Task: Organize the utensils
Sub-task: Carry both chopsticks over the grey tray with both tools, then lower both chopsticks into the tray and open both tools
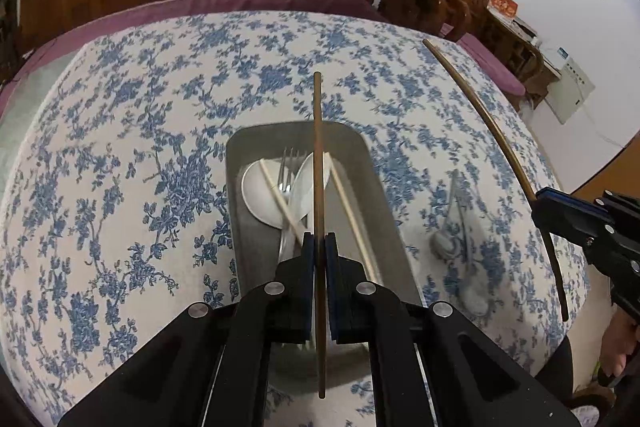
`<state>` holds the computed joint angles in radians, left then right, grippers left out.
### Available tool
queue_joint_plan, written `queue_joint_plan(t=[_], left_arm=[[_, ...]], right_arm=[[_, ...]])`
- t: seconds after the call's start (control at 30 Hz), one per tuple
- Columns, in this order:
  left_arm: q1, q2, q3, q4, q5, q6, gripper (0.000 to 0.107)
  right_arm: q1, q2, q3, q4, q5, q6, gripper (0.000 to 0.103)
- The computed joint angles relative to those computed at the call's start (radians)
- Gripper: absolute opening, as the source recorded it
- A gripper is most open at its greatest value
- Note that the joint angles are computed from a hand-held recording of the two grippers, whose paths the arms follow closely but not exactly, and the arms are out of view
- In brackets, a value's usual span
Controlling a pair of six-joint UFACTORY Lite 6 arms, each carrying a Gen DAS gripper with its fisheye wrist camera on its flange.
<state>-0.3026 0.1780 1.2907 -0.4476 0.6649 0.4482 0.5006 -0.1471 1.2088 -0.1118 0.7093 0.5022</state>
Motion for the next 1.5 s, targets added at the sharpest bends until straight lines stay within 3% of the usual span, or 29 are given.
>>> queue_joint_plan(t=[0.63,0.77,0.83,1.5], left_arm=[[0.001,0.065,-0.052,-0.046,-0.081,0.068,0.006],[0.021,0.019,-0.072,-0.042,-0.073,0.078,0.01],[0.036,-0.017,-0.089,-0.04,-0.072,0.088,0.019],[0.195,-0.17,-0.094,-0.04,0.026,0.163,0.022]], right_arm=[[-0.002,0.105,-0.004,0.023,-0.067,0.009,0.006],[0.01,0.138,0.011,0.023,-0.084,0.023,0.006],[0.018,0.163,0.024,0.022,-0.095,0.032,0.006],[0.063,0.502,0.259,0.045,-0.181,0.064,0.006]])
